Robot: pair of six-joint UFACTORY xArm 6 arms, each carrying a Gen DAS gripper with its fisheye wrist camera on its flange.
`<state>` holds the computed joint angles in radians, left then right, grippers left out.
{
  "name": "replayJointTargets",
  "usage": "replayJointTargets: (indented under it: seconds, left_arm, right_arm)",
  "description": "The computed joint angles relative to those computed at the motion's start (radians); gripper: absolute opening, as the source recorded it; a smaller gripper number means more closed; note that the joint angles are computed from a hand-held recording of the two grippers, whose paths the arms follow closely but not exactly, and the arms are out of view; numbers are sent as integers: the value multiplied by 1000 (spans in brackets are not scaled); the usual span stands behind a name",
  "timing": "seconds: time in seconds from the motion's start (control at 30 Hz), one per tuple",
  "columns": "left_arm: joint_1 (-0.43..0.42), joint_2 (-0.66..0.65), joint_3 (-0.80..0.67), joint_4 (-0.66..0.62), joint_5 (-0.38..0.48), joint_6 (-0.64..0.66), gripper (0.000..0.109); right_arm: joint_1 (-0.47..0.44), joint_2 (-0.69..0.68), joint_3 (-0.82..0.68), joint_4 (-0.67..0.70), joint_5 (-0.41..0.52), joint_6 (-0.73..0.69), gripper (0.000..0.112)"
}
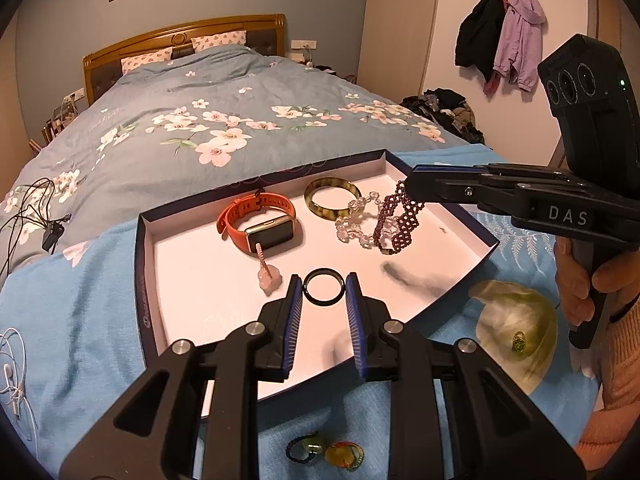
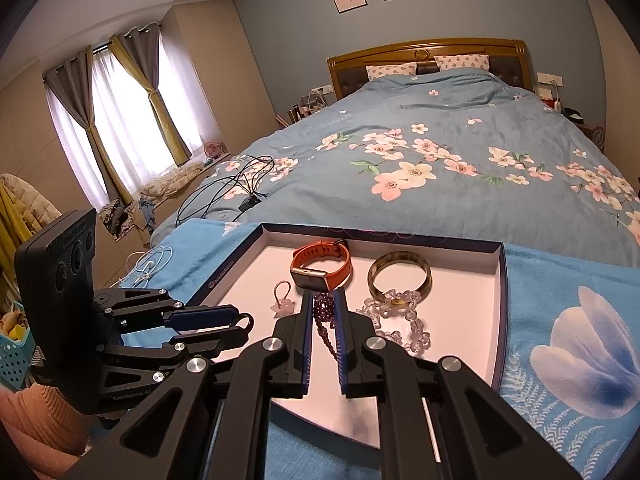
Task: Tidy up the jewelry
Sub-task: 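Carry the black ring over the box with the left tool while the right tool carries the bracelet there, then lower the bracelet into the box and open the right tool while the left tool releases the black ring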
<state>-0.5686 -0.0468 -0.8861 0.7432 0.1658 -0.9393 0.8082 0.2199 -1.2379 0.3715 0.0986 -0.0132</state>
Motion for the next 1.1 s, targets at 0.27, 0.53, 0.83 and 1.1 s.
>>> replayJointTargets:
  seconds: [0.27,0.53,0.83,1.1]
  left_arm:
    - [4,30,-22,-39,11,38,22]
    - [2,74,-61,-70,33,72,22]
    - [6,116,-88,-116,46,112,22]
    - [12,139,-104,-154,53,142,22]
  right_arm:
    - [-3,35,-40,87,26,-67,9]
    - [-13,67,-69,126,46,-87,9]
    - [-36,87,-73,75,54,-12,9]
    - [-53,95,-68,26,53,51,9]
